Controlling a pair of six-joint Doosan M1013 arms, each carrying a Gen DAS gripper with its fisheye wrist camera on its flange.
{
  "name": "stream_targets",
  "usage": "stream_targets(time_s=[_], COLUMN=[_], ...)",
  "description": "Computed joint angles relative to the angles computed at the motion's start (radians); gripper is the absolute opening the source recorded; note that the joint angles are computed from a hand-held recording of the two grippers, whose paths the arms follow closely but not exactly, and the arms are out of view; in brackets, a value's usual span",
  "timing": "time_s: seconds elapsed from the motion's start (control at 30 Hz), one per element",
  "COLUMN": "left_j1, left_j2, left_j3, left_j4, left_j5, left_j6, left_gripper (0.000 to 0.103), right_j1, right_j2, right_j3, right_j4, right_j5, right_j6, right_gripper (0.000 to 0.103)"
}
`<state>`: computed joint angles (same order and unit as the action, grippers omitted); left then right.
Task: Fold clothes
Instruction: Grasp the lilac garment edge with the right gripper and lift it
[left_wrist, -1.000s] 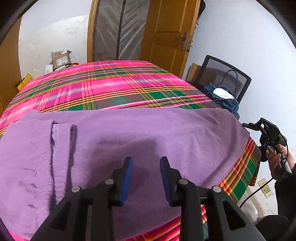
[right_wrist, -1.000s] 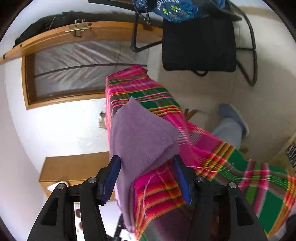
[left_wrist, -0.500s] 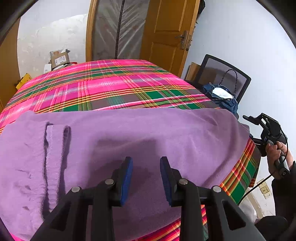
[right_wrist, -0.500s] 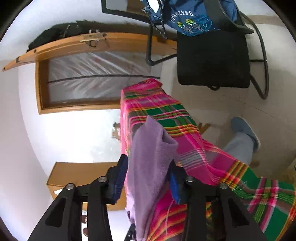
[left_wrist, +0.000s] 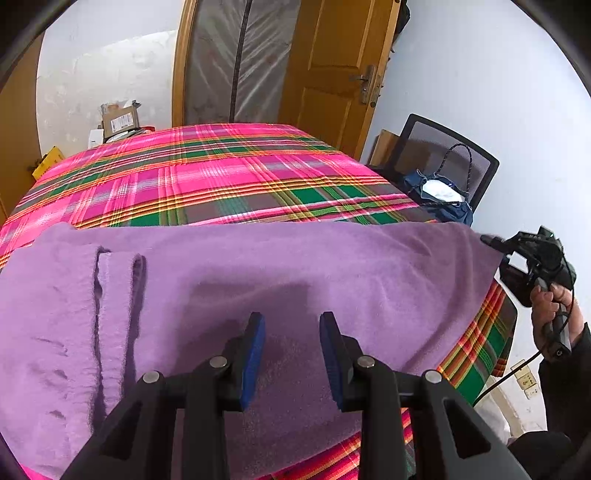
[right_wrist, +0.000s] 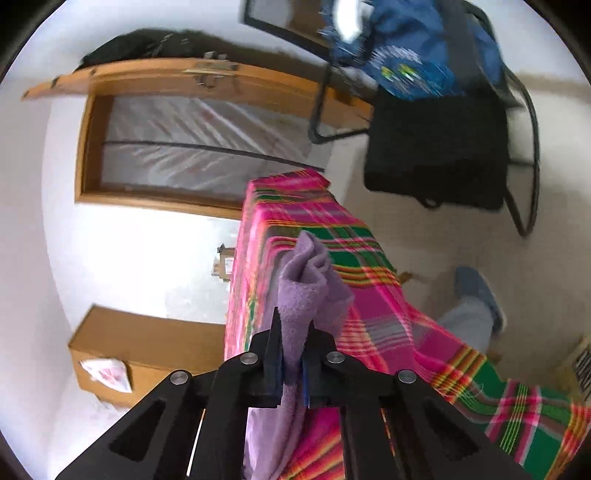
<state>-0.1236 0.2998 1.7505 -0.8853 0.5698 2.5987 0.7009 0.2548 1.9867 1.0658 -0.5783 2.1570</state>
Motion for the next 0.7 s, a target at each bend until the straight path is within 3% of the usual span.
stream_targets(time_s=[0.23, 0.7], left_j1=[0.010, 0.041], left_j2=[-0.009, -0.030], left_j3=[0.006, 0.034], left_j4=[-0.051, -0.161], left_j5=[0.003, 0.002], left_j6=[0.041, 0.124], left_gripper=[0.031, 0.031], right_j1=[0.012, 0.019], right_j2=[-0.015, 0.003], right_j3=[-0.073, -0.211], right_j4=[0.062, 0.069], right_j5=[0.027, 0.146], right_j6=[-0.260, -0.498], right_gripper=[0.006, 0.007])
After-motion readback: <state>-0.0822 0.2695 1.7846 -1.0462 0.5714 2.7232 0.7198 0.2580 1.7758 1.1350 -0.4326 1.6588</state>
